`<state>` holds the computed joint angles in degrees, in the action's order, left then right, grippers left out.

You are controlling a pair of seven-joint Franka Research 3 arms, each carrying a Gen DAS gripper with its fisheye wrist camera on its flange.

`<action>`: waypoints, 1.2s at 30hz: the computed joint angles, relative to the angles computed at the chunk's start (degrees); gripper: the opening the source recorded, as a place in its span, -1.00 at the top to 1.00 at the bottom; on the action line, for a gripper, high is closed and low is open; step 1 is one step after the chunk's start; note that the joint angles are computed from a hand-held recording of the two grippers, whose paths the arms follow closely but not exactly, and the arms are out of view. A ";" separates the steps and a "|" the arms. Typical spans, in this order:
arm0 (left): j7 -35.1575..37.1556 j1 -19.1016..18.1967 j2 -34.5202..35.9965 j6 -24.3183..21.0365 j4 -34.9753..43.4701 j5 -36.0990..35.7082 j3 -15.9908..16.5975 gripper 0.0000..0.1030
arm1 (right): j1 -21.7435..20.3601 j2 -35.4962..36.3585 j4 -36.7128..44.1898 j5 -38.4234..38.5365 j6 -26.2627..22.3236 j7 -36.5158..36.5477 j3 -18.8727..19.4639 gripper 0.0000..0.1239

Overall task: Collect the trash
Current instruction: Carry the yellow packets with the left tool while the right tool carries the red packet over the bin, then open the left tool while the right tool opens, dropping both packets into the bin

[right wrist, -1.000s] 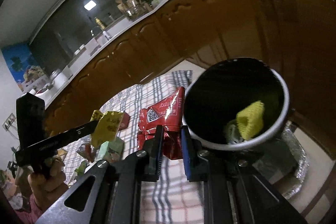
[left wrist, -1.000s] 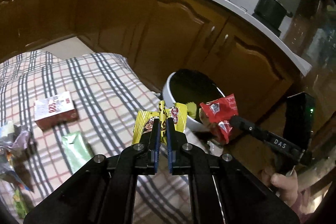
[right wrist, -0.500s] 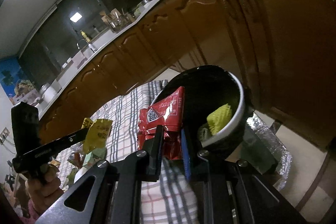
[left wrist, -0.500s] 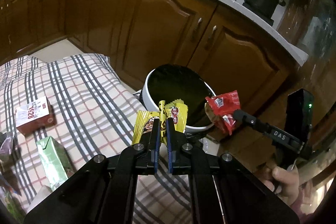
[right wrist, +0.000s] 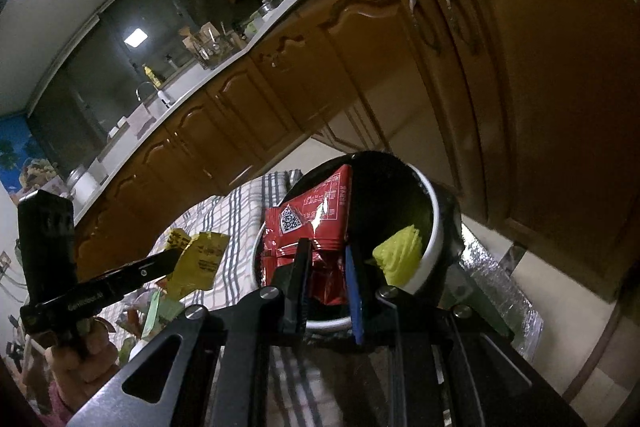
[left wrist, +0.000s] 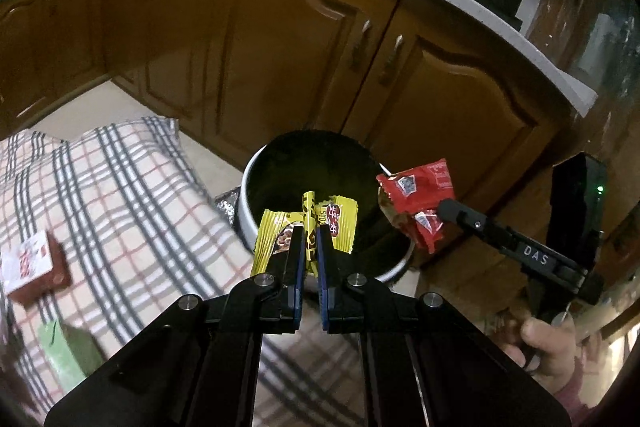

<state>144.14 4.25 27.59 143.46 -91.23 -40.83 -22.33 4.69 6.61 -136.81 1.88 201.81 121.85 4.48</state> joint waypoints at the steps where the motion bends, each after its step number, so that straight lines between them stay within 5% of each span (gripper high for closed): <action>1: -0.80 -0.60 0.70 -0.20 1.05 0.88 0.30 0.91 | -0.40 0.25 0.48 -0.62 -0.45 0.35 0.03 0.74; 10: -7.30 -3.57 6.32 -1.47 8.21 9.14 0.63 0.91 | -4.10 2.39 3.74 -3.13 -4.16 0.72 1.86 0.73; 19: -12.21 -4.84 10.46 -2.20 12.59 15.60 0.39 0.91 | -13.64 4.79 6.22 -8.57 -6.96 3.16 9.78 0.73; 30: -16.30 -6.09 14.18 -3.84 16.76 20.51 0.42 0.88 | -16.82 6.78 9.21 -3.88 -10.88 -2.93 13.82 0.71; 32: -17.30 -6.55 14.42 -3.82 17.12 21.41 0.67 0.77 | -19.40 7.28 9.83 -3.48 -11.99 -4.22 16.71 0.61; 36: -17.46 -5.86 13.53 -1.77 15.36 21.34 -0.07 0.22 | -18.61 7.45 10.35 -0.27 -12.46 -6.39 16.61 0.37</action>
